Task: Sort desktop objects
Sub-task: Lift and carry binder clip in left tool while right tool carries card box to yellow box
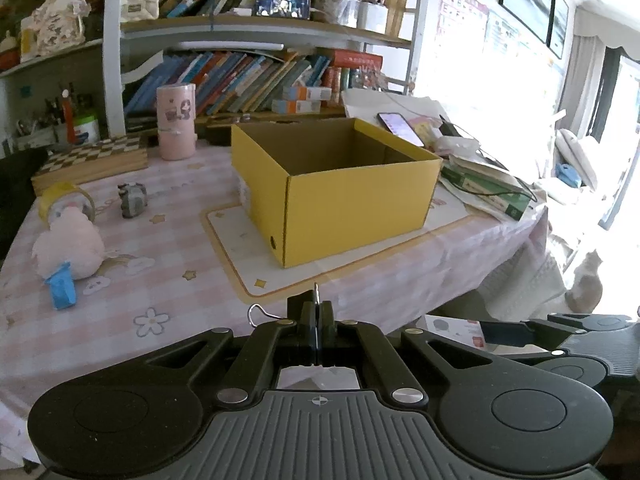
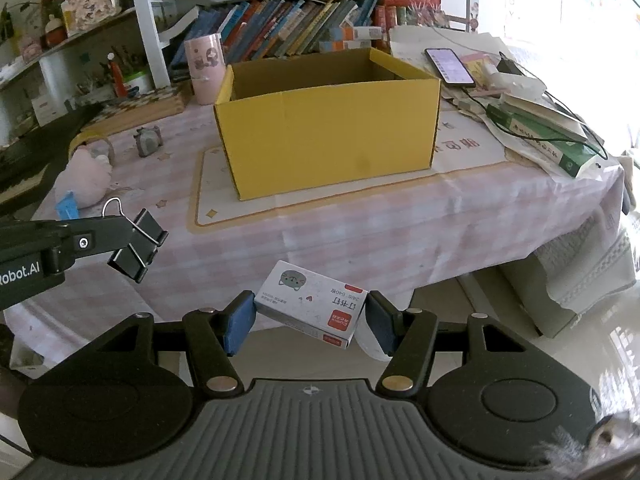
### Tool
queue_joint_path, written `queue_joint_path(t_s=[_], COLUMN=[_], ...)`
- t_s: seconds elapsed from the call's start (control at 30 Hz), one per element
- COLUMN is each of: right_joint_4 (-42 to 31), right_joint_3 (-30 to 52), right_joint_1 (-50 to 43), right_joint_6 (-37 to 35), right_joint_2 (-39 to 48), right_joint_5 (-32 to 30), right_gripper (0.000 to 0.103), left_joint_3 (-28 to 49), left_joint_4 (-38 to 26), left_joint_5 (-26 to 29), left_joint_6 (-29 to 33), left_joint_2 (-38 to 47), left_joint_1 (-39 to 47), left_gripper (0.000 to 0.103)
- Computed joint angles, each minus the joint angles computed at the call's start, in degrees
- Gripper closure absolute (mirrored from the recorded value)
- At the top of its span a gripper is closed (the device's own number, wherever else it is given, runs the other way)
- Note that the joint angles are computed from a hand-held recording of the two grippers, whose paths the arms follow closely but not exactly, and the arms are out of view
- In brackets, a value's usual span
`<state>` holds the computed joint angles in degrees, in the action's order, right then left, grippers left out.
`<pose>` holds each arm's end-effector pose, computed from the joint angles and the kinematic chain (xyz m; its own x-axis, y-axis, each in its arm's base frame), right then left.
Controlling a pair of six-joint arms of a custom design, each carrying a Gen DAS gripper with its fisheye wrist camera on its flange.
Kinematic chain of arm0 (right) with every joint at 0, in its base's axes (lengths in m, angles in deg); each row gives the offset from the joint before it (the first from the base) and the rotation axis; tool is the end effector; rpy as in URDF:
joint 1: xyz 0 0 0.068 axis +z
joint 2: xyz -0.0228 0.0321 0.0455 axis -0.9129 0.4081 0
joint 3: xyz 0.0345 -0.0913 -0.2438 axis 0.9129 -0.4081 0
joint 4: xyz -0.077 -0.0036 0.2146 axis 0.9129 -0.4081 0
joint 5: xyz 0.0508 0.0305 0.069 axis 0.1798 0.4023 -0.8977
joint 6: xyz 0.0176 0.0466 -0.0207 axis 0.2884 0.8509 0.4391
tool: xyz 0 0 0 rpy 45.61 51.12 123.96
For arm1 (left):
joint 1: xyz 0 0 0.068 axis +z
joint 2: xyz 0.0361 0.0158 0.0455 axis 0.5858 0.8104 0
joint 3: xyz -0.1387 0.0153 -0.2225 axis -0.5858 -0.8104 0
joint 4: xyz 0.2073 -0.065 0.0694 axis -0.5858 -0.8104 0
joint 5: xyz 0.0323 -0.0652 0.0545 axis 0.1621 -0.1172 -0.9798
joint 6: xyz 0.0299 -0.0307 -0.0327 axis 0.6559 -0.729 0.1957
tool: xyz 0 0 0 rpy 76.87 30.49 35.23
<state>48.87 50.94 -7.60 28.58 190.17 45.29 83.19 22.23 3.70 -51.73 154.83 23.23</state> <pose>0.1991 0.2786 0.1104 -0.6660 0.1862 -0.7223 0.1705 0.9807 0.0956 0.2433 -0.0644 0.1263 -0.5628 0.2069 -0.8003 0.4656 0.8793 -0.1001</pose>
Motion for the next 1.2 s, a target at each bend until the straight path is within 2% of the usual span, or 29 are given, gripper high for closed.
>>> queue_joint_path(t_s=[0.83,1.03,1.2], right_joint_4=[1.8,3.3,6.0], right_joint_3=[-2.8,-3.2,-3.7], right_joint_1=[-1.6,-4.6,-7.9], right_joint_6=[0.3,-2.6,-9.0], right_joint_2=[-0.9,-1.9,-3.5], right_joint_5=[-1.5,-1.9,-0.6], right_gripper=[0.045,0.045,0.045], left_joint_3=[2.7,5.9,10.1], left_joint_4=[0.7,1.9,3.2], left_joint_5=[-1.6,-1.8,-2.4], left_joint_6=[0.0,-1.0,-2.5], left_joint_2=[2.7,4.1,6.0], left_joint_1=[-3.7,-5.1,-6.5], left_gripper=[0.103,0.103,0.103])
